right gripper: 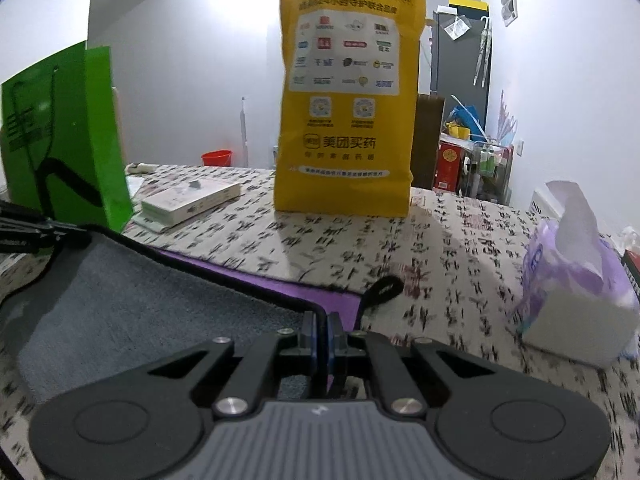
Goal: Fold towel
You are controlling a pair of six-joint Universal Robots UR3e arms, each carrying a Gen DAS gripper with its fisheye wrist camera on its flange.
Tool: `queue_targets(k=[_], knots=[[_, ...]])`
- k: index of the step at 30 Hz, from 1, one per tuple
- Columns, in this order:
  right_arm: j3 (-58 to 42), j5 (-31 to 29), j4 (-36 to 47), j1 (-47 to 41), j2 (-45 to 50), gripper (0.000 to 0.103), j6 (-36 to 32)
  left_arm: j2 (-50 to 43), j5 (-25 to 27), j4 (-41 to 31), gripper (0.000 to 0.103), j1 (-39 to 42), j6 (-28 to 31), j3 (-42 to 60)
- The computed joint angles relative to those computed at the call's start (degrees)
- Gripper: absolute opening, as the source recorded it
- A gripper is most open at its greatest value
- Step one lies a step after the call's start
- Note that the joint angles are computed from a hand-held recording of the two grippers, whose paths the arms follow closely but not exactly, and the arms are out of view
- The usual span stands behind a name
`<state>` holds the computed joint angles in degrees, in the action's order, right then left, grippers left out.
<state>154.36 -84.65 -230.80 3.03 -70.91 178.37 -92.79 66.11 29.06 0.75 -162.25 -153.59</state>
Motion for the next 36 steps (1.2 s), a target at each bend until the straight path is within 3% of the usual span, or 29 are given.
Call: queue_targets(k=[7,15,16,18,19,20,22,25,28,32,36], knots=[[-8.53,1.35,5.87,-2.39,3.88,0.005,-1.34,-10.33,5.23,-2.14,0.006,-4.96,-2.86,12.13],[-13.17,2.64,7.99,-3.75,8.61,0.009,-1.01,-16.06,9.46,-3.67,0.009,-7.47,-3.84,18.08],[-13.17,2.64,8.05,-3.91,8.62,0.016,-0.68,-15.95,9.48,-4.95,0.015,-7.32,-3.93,18.59],[-12.94,2.51,7.87,-4.51,8.4,0.033,0.57,-14.64,8.43,-8.58,0.041,-6.24,-4.3,19.03],[-12.72,2.46,7.94,-4.86,8.05,0.05,1.19,-13.85,8.15,-9.69,0.055,-5.8,-5.05,18.9],[-12.34,2.72,7.47,-5.39,7.8,0.065,1.91,-13.07,7.4,-10.33,0.059,-5.26,-5.09,18.5],[-10.72,4.88,5.12,-7.18,7.33,0.08,3.45,-11.81,6.49,-10.58,0.065,-4.72,-4.5,17.64],[-7.95,9.63,3.18,-10.2,5.72,0.091,4.27,-10.6,7.95,-9.69,0.088,-5.72,-4.07,16.61],[-7.54,6.58,5.6,-8.54,3.18,0.102,5.33,-9.41,10.34,-8.74,0.101,-7.31,-3.93,15.32],[-6.14,3.06,6.91,-5.72,1.19,0.103,4.65,-7.76,14.02,-6.32,0.103,-9.13,-4.39,12.83],[-2.59,2.87,3.83,-4.98,0.52,0.103,4.03,-4.25,13.93,-5.54,0.103,-8.19,-4.14,9.12]])
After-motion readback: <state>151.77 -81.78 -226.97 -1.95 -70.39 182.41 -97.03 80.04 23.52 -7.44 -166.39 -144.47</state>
